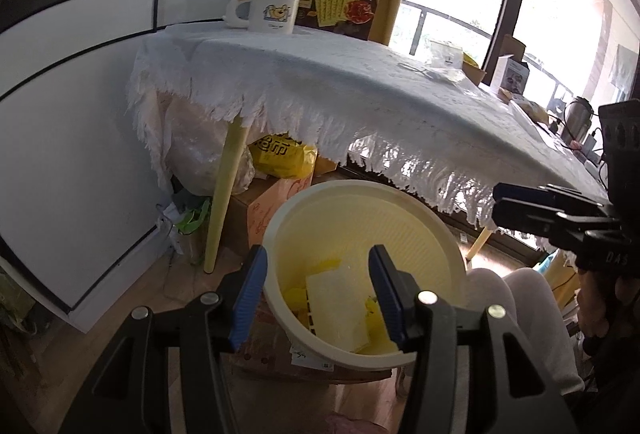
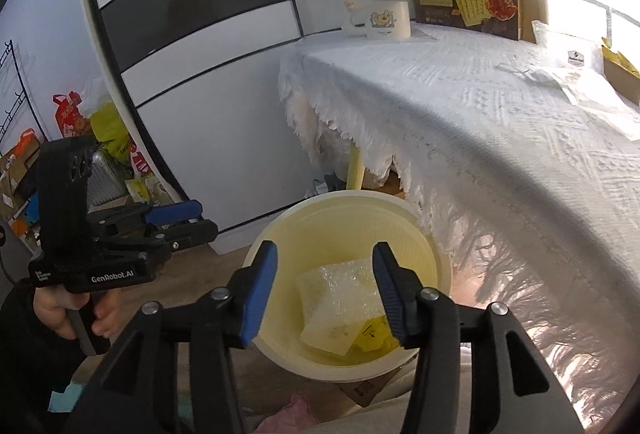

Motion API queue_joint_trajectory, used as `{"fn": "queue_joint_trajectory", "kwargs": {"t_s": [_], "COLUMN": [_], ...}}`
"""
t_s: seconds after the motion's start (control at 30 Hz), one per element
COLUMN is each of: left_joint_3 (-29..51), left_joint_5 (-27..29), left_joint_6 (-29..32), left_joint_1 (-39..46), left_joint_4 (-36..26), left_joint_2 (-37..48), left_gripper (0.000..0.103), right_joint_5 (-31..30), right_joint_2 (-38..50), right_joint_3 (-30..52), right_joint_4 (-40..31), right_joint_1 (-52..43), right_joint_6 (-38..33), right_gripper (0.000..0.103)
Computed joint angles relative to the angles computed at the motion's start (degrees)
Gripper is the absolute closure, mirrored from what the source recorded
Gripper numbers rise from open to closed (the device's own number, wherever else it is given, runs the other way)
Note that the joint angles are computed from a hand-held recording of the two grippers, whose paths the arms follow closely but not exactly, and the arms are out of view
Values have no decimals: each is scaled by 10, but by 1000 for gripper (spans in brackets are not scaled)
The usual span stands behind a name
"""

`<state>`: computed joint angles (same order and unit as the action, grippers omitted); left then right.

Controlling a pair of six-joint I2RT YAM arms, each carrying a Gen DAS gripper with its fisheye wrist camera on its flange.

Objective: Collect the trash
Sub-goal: 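Move both open grippers back over the table toward the plastic bags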

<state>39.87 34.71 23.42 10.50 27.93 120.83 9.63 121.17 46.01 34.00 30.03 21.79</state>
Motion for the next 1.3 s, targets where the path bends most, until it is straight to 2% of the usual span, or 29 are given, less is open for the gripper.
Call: {"fn": "queue_joint_trajectory", "kwargs": {"t_s": [0.1, 0.23, 0.4, 0.87, 1.3], "left_joint_3": [-9, -30, -52, -87, -41], "left_joint_5": [-21, -21, -26, -77, -130], "left_joint_6": [3, -4, -14, -78, -121], "left_joint_1": [-13, -28, -59, -189, -327], "left_joint_4": [0, 9, 17, 38, 38], "left_joint_2": [-15, -43, -79, -167, -155], "left_gripper": [50, 50, 50, 49, 48], "right_joint_5": [5, 17, 31, 47, -12], "right_joint_2": [-12, -41, -86, -247, -398], "right_joint_3": [-15, -50, -108, -287, -398], "right_joint_4": [9, 27, 62, 148, 139], "right_joint_1": [-2, -1, -6, -61, -202], "right_joint_6": [1, 0, 2, 1, -25], "right_gripper": [55, 55, 49, 46, 44]}}
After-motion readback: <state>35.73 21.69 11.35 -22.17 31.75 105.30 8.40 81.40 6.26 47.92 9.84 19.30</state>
